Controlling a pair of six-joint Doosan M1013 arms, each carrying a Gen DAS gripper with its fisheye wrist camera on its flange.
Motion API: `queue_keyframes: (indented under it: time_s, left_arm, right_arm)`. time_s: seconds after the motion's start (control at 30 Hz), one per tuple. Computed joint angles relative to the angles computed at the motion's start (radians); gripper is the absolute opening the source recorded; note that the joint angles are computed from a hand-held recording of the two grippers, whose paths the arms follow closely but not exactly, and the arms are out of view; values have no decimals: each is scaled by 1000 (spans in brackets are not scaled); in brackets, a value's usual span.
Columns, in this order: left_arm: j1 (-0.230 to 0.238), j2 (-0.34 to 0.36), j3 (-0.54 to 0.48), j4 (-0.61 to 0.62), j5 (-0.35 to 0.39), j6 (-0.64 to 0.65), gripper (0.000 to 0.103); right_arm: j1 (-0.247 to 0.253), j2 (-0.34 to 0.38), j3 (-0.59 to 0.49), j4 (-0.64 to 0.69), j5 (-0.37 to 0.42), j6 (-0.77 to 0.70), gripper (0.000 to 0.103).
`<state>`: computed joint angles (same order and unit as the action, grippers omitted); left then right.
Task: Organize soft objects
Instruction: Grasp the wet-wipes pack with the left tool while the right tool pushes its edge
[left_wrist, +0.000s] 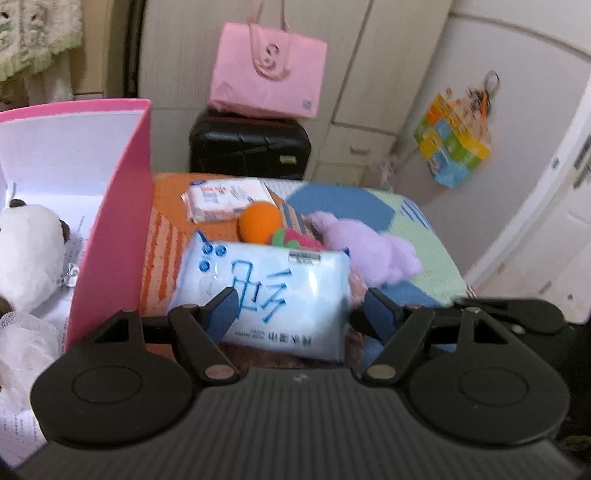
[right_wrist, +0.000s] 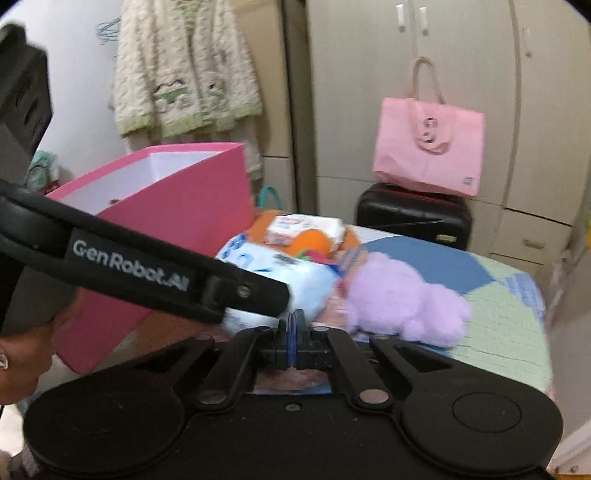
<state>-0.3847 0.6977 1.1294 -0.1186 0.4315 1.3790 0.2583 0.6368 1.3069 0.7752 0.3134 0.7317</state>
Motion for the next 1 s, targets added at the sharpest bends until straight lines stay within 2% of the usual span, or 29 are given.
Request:
queue_keyframes:
  time_s: [0.03,0.1,0.13,0.17,0.23,0.27,0.3,0.37,0.47,0.53,0.6,0.7,0.77,0.83,0.93,0.97,1.0]
  left_arm:
    - [-6,-1,10,105,-33,-108,75]
    - [-14,0,19,235,-68,-232,75]
    - [-18,2,18,290,-70,-284,75]
    - [-23,7,11,348,-54,-337,75]
    - [-26,16,-9,368,-17,-363,77]
    - [-23,20,-16,340,-4,-351,79]
    - [-19,24,-24,292,9,-323,79]
    - [-9,30,-35,197,29,-276,79]
    - [-6,25,-24,172,14,-255,80]
    - [-6,25,-22,154,13,-235,80]
    - [-3,25,-22,123,16,-208,80]
    - [4,18,-14,34,13,-118,80]
    - [7,13,-6,-22,9,-50,80]
    - [10,11,-1,-69,7,14,81]
    - [16,19,-9,-153,17,102,82]
    - [18,26,-18,-180,31,123,83]
    - [20,35,-33,-187,58,114,83]
  right_arm:
    - [-8,1,0,51,22,-44,0]
    - [-20,4,-6,120,69,-83,0]
    - [-18,3,-2,123,56,-73,1]
    - [-19,2,3,168,57,-115,7]
    - [-19,0,7,204,66,-152,11]
    - [-21,0,9,233,79,-172,16]
    - [-22,2,6,241,97,-170,34]
    - [-16,9,-7,173,105,-90,56]
    - [-5,22,-21,65,82,24,56]
    - [-8,30,-24,116,82,10,56]
    - [-14,30,-19,166,90,-15,35]
    - [-10,2,24,190,32,-82,26]
    - [-13,-22,55,192,12,-102,23]
    - [-25,-35,64,164,52,-83,23]
    - [-36,-46,78,113,61,-16,26]
    - [-38,-49,84,97,45,4,33]
    - [-37,-50,89,73,25,24,37]
